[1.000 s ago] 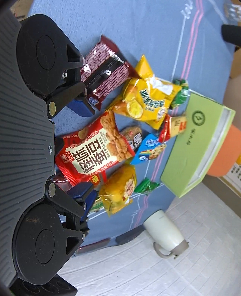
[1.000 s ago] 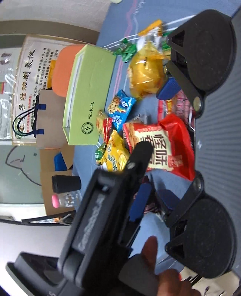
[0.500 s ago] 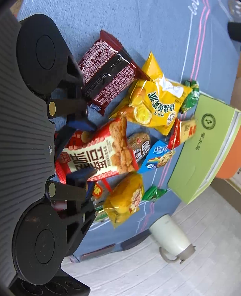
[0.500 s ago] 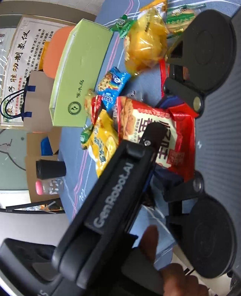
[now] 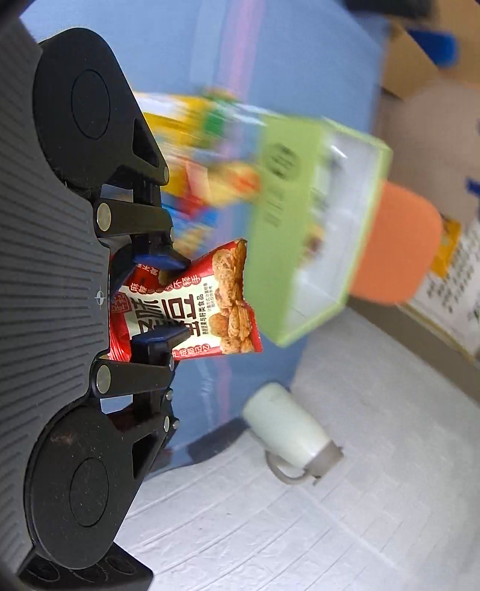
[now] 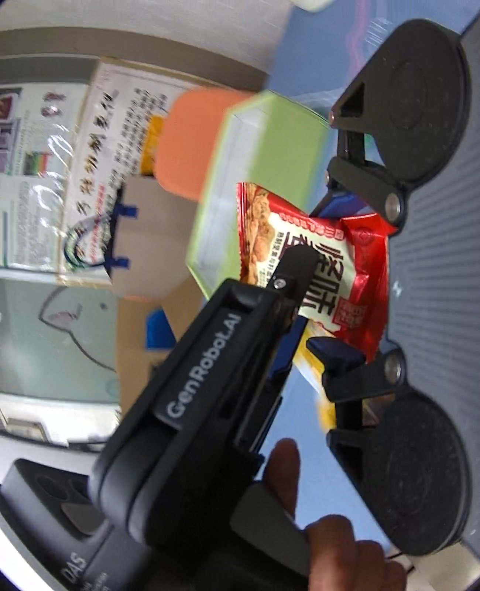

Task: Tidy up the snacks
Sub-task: 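Move the red bag over the box and open the left tool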

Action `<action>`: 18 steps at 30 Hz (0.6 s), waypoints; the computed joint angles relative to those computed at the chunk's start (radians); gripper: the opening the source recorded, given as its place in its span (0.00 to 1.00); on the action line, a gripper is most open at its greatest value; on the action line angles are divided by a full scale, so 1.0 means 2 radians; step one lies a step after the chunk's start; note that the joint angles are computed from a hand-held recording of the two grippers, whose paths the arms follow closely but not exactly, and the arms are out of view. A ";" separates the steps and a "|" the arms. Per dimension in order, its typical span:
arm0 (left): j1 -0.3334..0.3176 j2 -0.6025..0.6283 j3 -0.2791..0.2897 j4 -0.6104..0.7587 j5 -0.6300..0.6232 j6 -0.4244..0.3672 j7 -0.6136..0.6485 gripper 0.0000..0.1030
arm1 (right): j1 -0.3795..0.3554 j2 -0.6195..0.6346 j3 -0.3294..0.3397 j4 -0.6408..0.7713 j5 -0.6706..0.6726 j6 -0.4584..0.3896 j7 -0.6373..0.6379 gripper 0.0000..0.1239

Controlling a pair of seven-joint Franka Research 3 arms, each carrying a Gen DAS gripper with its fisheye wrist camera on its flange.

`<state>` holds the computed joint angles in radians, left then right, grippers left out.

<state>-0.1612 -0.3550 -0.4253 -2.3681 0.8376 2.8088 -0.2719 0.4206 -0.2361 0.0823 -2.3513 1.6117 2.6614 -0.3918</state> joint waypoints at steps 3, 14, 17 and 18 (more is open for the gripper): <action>0.011 0.062 0.036 0.062 -0.003 0.026 0.064 0.10 | -0.007 0.076 0.001 0.094 -0.021 0.016 0.015 0.61; -0.010 0.289 0.120 0.292 -0.175 0.001 0.323 0.10 | -0.044 0.325 0.022 0.381 -0.263 0.003 0.242 0.59; -0.023 0.315 0.146 0.312 -0.166 -0.007 0.312 0.24 | -0.060 0.358 0.038 0.416 -0.278 -0.009 0.263 0.60; -0.027 0.316 0.155 0.311 -0.158 -0.005 0.302 0.31 | -0.068 0.360 0.048 0.417 -0.271 -0.008 0.261 0.64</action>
<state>-0.2156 0.2774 -0.1146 -1.7452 0.5211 2.7992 0.3317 0.2838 0.4847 0.1774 -1.5167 1.0690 2.6456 0.1300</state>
